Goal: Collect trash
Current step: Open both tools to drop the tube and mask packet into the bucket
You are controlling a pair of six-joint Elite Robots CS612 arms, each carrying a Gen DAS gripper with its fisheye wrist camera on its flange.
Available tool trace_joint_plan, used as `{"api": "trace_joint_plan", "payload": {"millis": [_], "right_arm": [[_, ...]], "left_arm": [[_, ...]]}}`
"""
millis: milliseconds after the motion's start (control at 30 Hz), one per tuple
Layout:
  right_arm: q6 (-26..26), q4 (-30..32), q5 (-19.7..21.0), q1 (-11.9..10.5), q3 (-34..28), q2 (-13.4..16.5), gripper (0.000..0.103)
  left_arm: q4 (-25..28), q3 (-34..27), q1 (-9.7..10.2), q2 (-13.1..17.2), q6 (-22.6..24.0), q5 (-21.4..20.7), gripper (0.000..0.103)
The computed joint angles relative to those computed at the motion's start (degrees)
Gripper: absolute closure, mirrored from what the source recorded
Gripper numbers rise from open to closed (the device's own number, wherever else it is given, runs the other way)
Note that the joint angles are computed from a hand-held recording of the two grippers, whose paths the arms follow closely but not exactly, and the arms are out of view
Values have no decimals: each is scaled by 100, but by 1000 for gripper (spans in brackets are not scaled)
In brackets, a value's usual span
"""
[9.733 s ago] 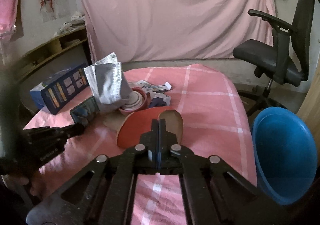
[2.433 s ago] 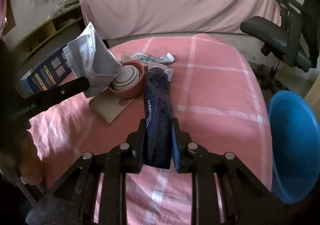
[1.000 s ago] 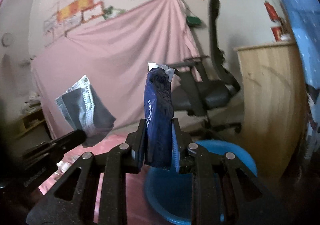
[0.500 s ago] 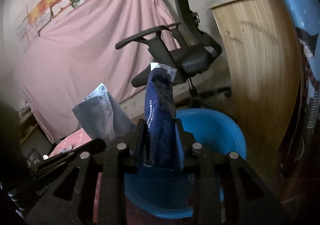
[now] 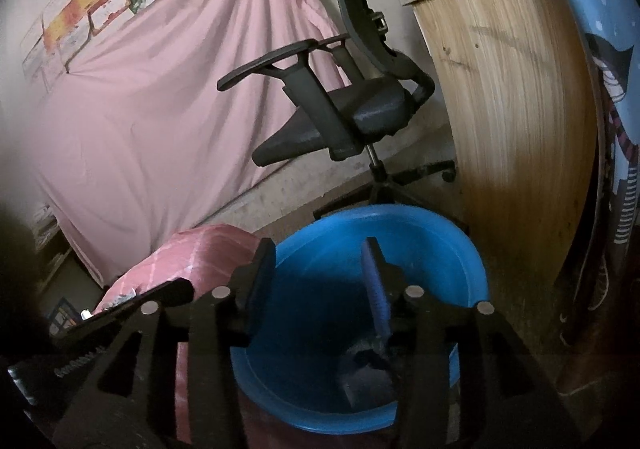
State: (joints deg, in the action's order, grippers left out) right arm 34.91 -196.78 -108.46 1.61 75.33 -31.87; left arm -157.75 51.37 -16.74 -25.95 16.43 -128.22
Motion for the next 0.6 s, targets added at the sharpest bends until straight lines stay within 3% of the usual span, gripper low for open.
{"api": "trace_joint_plan", "payload": {"millis": [200,400,467,600], "right_arm": [[-269,-328,-174,72,-106,49,22],[-657,-705,-163,167,-238,92,7],[-839,-887,-225,216,-325,127,0],[-1137,-1228,-229,293,-528,237,0]], "left_arm": [[-835,118,119,-20,-532,92,62],[-1760,194,294,2,-1207,247,38],[-2047,216,350,12,-1437,370,17],[-2621,250,460,40,-1910,615,5]]}}
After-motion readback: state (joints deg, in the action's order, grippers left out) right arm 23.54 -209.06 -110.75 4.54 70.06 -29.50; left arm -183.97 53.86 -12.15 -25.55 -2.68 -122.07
